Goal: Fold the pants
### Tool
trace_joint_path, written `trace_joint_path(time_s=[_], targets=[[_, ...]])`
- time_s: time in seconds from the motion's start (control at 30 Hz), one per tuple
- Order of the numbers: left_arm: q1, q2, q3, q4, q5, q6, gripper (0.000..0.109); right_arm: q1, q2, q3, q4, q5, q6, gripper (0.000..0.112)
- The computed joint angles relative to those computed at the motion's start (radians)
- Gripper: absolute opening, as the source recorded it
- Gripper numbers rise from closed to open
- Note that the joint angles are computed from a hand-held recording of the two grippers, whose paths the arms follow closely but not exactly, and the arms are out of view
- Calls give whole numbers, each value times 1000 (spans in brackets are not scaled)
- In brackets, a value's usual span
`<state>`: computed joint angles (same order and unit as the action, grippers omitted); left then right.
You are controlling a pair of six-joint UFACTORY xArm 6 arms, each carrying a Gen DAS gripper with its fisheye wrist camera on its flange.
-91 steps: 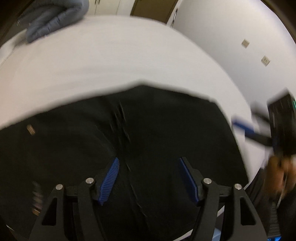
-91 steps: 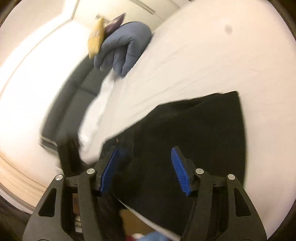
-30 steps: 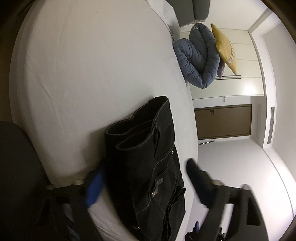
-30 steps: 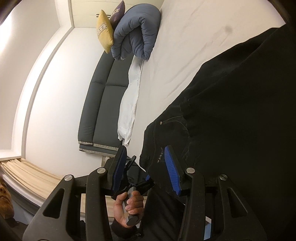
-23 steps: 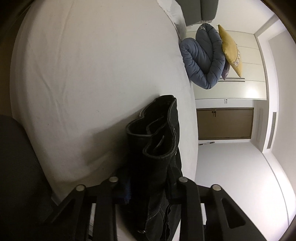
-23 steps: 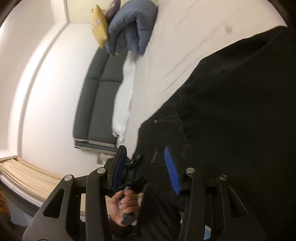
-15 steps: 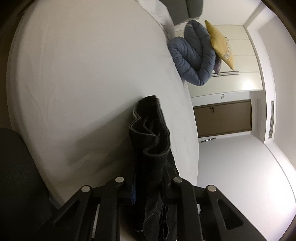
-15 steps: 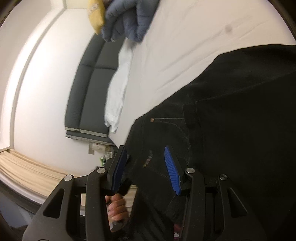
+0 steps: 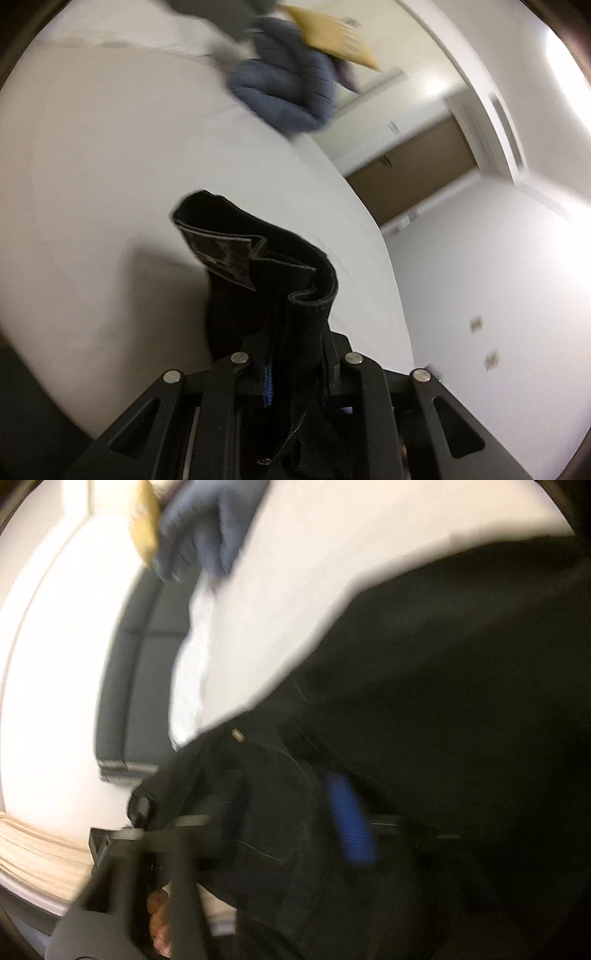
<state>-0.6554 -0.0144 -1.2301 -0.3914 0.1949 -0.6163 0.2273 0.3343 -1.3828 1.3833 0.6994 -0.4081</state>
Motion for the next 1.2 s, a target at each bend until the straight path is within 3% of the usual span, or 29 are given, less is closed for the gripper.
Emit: trace_joint_path(time_s=[0.2, 0.37, 0.5, 0.7, 0.9, 0.97, 1.03, 1.13, 1.2], targets=[[-83, 150, -256, 178, 159, 24, 18, -116, -56, -39, -27, 213, -24, 82], [-142, 223, -388, 297, 290, 53, 18, -138, -67, -119, -115, 292, -29, 82], [-162, 257, -444, 365, 352, 57, 18, -120, -24, -243, -293, 350, 42, 82], [-190, 272, -480, 490, 421, 50, 18, -76, 19, -333, -503, 380, 153, 82], [-212, 308, -535, 546, 482, 83, 18, -43, 39, -381, -557, 389, 154, 81], [-213, 334, -568, 542, 498, 108, 18, -23, 45, -398, -602, 360, 159, 72], [-219, 349, -589, 545, 509, 123, 18, -18, 45, -407, -640, 361, 172, 31], [-229, 363, -606, 521, 514, 166, 18, -29, -25, -296, -649, 290, 159, 16], [-235, 392, -642, 494, 525, 206, 18, -51, -91, -194, -621, 247, 146, 15]])
